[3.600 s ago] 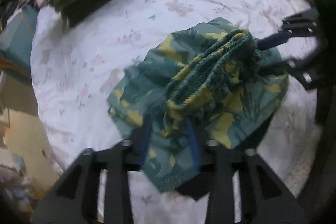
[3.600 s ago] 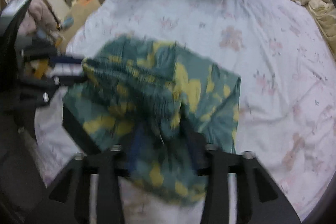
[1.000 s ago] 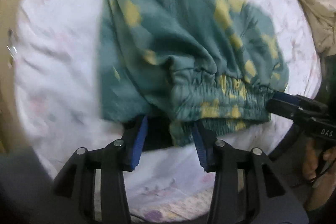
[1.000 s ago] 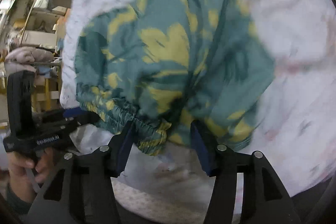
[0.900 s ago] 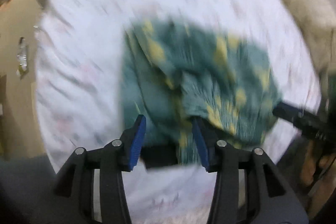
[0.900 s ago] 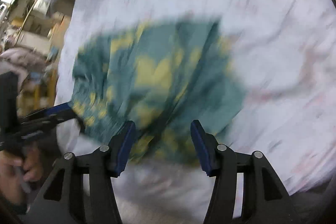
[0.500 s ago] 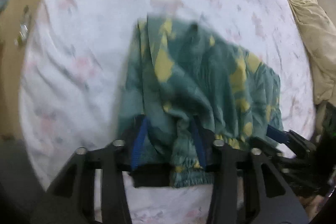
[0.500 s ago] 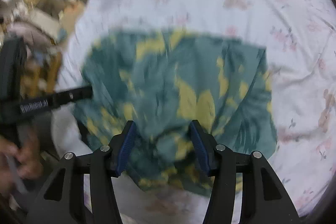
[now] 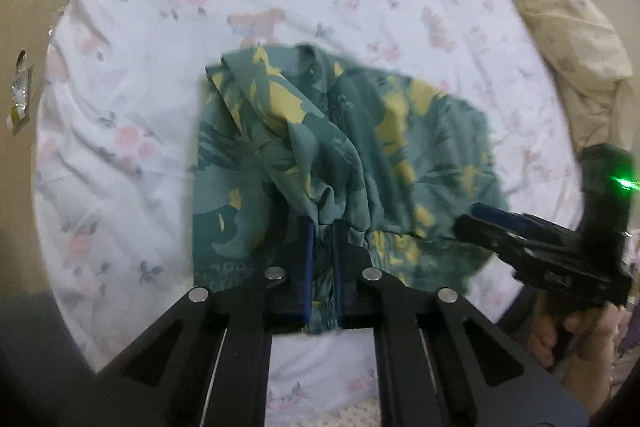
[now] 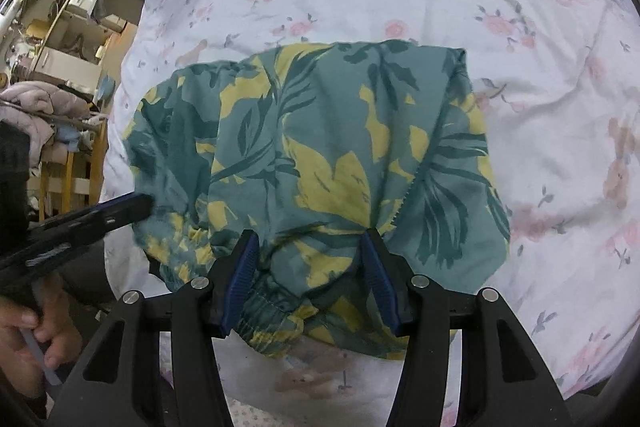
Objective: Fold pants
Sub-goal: 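Grasp the folded waistband edge with both grippers and fold it over again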
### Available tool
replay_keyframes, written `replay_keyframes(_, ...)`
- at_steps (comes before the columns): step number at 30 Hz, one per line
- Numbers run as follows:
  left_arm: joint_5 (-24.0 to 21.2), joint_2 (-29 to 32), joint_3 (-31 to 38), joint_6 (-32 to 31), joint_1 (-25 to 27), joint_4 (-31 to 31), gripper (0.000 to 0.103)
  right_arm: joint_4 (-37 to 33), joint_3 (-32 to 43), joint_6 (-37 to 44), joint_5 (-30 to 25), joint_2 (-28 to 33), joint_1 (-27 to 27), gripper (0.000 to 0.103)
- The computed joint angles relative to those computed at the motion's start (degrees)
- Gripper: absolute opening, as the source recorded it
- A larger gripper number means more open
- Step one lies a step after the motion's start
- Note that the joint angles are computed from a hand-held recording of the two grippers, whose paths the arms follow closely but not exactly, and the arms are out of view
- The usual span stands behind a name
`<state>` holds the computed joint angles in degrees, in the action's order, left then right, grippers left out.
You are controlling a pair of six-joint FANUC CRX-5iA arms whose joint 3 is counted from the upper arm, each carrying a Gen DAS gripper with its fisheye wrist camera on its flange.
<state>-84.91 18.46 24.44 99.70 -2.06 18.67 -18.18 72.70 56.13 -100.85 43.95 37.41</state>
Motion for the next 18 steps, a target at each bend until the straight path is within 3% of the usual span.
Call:
replay_keyframes(2,-0.4,-1.1,-0.6,-1.1,0.4,0.5,0.006,0.6,-2.2,0.4,1.7,-1.6,0.0,0.055)
replay_keyframes(4,-3.7,-0.6,0.4,-0.8,0.0,-1.7,0.010,1.5,-3.1,0.5,2.6,-2.2,0.1,0.056)
replay_keyframes(7,-4.7,-0.6,1.0,2.0,-0.9,-6.0,0.022,1.3,-3.0,-0.4,2.5,-2.1,-0.2,0.056)
replay_keyframes(8,-3.8,-0.9,0.0,2.1,-0.4,-4.4,0.023,1.3,-2.6,-0.5,2.3,-1.9,-0.2,0.056)
replay_keyframes(11,-2.4,-1.5,-0.9,0.9,-0.3,-2.8,0.023,1.8,-1.4,-0.3,1.5,-1.1,0.1,0.056)
replay_keyframes(15,-4.9,0.3,-1.1,1.1,-0.8,-0.9,0.023,1.6,-2.2,-0.3,1.5,-1.5,0.0,0.056)
replay_keyframes(18,-6.1,1.3,-0.4,2.0,-1.8,-3.1,0.022,1.6,-1.7,-0.4,1.4,-1.2,0.1,0.056)
